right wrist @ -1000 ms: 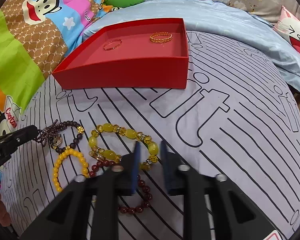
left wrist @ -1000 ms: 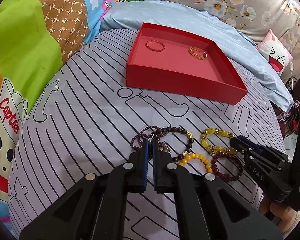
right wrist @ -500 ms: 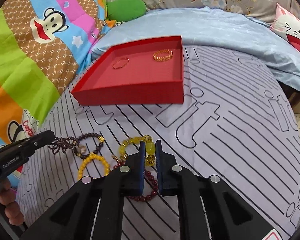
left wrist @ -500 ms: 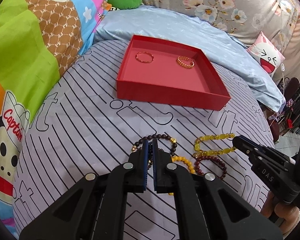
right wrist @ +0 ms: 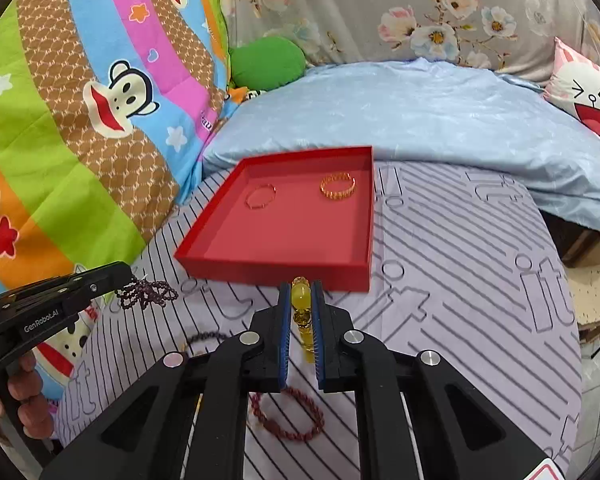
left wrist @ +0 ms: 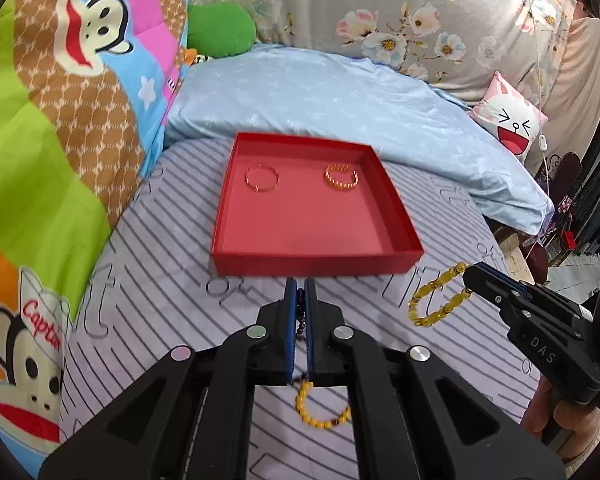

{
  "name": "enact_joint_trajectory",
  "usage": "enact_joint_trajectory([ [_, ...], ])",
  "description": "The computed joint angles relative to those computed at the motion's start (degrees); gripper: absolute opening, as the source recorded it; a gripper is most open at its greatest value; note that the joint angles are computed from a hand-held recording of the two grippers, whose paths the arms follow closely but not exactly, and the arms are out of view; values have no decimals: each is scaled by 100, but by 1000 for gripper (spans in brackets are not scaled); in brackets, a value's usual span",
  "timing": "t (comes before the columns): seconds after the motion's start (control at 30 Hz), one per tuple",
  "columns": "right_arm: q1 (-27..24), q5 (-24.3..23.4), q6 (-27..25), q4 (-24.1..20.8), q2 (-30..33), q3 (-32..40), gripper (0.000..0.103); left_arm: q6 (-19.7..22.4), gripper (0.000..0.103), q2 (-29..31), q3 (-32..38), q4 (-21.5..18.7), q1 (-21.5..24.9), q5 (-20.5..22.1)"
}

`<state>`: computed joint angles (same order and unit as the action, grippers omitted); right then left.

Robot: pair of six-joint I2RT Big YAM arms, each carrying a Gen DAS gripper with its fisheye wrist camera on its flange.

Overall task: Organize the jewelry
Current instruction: 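Lift both bracelets into the red tray and open both tools to release them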

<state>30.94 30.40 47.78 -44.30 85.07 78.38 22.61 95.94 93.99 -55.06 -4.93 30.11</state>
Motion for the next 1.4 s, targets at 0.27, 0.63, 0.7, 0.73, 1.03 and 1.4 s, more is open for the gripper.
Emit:
enact_joint_trajectory([
  [0.27,-497,-259,-597,171,367,627,9,-219,4,658,1033,26,-326,-203],
  [0.63,-1089,-1278,-824,263,1286,1372,10,-315,4,1836,2534,-717,-609,-526],
  [0.7,-1158,-1348,-859,183,1488,1502,10,-345,4,2096,2799,-831,-668,-666],
  [0.73,-1197,-1358,-877,123,1604,1581,10,-363,4,2187,2892,-872,-690,-717],
  [1.03,-1462,-1172,-1053,-261,2145,1971,10,-456,4,3228,4119,-1431,-862,-1202],
  [1.4,-1376,-752,-983,6,1822,1607,41,-978,33,3854,5353,-1554,-859,-1415],
])
